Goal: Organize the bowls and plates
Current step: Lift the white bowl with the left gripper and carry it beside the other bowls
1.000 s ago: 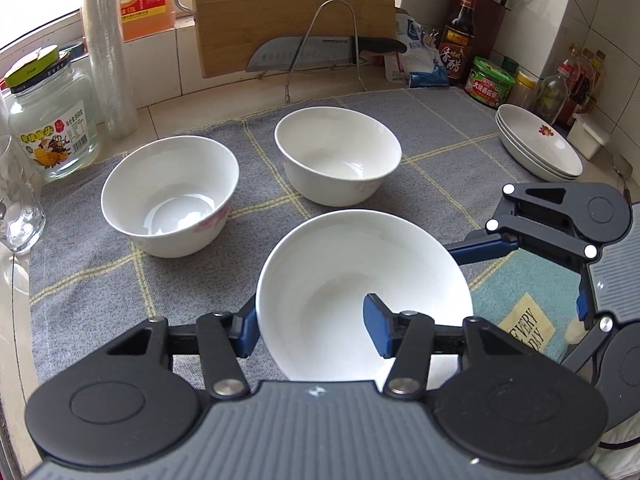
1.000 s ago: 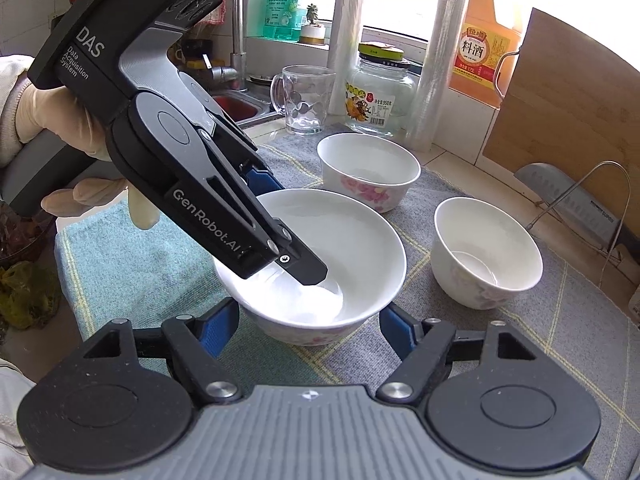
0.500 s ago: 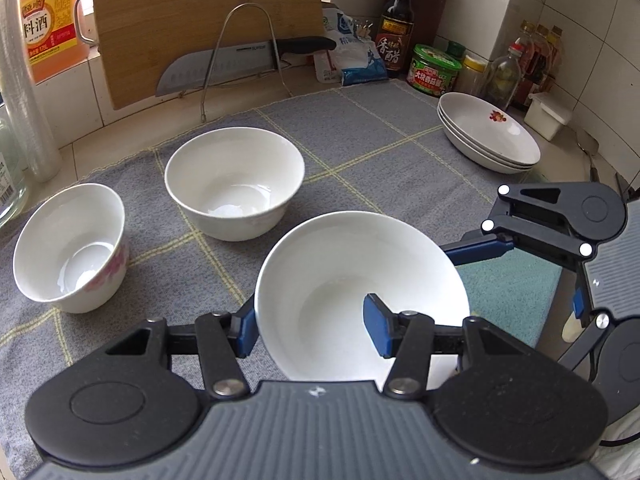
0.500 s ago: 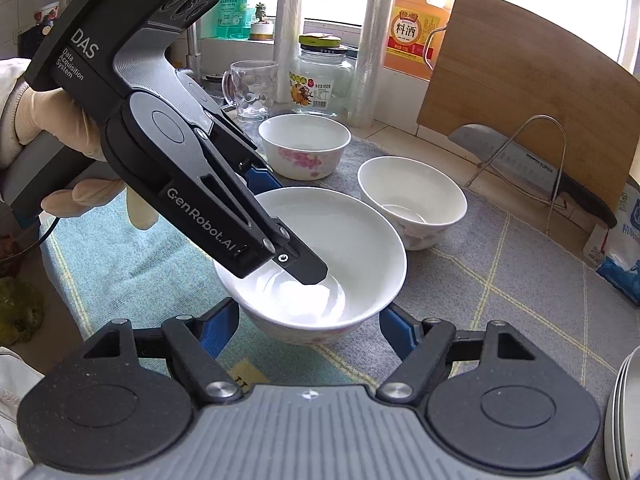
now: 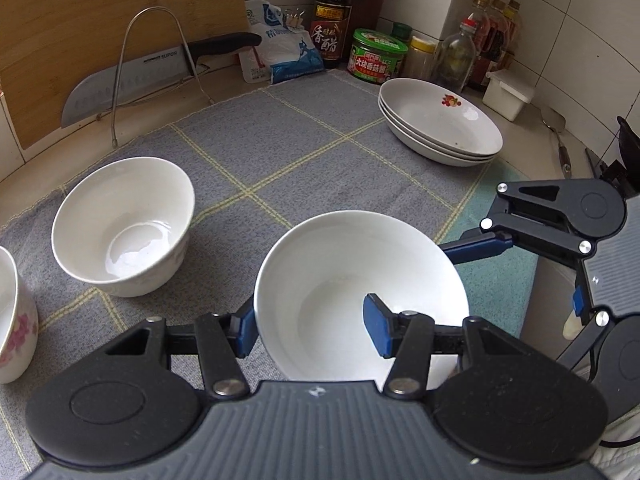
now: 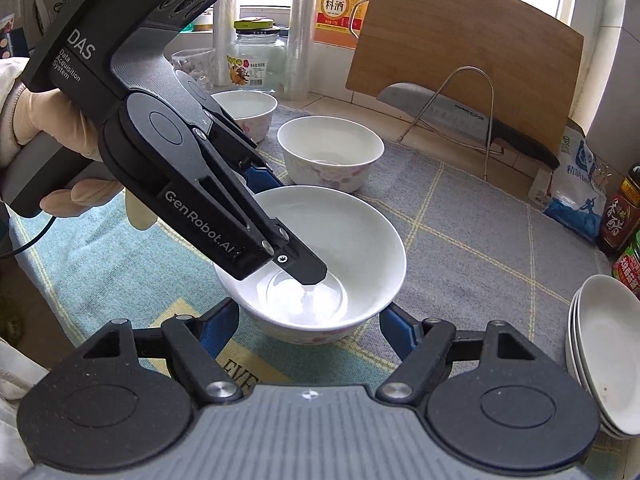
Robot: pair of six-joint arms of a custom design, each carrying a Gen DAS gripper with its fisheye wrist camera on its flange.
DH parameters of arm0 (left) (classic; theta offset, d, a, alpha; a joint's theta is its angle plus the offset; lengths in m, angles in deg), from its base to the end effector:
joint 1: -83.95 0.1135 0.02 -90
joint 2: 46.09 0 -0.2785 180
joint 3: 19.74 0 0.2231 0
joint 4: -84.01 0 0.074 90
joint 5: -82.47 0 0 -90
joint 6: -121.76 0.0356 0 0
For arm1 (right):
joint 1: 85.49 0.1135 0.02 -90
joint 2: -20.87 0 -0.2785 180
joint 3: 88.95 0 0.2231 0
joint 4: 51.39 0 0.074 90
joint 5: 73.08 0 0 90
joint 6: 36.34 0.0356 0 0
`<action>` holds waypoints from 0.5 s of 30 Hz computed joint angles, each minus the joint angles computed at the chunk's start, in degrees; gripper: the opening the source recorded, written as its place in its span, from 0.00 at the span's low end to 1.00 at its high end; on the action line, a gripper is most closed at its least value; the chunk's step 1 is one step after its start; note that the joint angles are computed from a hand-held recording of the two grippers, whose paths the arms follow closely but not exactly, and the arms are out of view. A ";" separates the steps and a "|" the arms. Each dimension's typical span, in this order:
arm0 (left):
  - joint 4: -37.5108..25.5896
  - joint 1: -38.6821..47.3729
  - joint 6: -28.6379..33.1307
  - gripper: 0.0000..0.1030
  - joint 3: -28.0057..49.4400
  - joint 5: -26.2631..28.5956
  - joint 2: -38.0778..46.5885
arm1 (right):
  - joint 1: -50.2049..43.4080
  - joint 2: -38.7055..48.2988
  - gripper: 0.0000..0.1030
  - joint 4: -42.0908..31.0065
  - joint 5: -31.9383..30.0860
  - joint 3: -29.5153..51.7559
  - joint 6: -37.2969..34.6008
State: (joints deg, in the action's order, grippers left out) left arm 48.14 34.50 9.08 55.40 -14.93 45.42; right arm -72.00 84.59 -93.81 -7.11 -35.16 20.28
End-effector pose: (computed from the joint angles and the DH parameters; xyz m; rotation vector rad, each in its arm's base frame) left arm 0.2039 -0.2313 0.2426 0.5271 2.4549 -0.3742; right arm 0.1731 0.0564 0.2404 -1.1161 2.1363 0.3624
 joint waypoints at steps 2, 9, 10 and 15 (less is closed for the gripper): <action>0.38 0.06 0.23 0.51 0.66 0.61 1.03 | -1.17 0.38 0.79 -0.27 -0.12 0.08 -0.62; 1.14 -0.03 0.01 0.51 2.17 1.64 3.54 | -4.22 1.27 0.79 -1.34 -1.01 0.36 -2.69; 1.27 -0.03 -0.04 0.51 2.25 1.71 3.70 | -4.39 1.45 0.79 -1.30 -1.03 0.36 -2.84; 1.71 -0.04 -0.17 0.51 2.32 1.78 4.08 | -4.99 1.79 0.79 -1.36 -1.06 0.26 -3.38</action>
State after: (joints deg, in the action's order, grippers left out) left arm 49.85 34.46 8.90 57.72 -13.15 49.51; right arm -76.99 86.39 -95.17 -8.16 -34.90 16.90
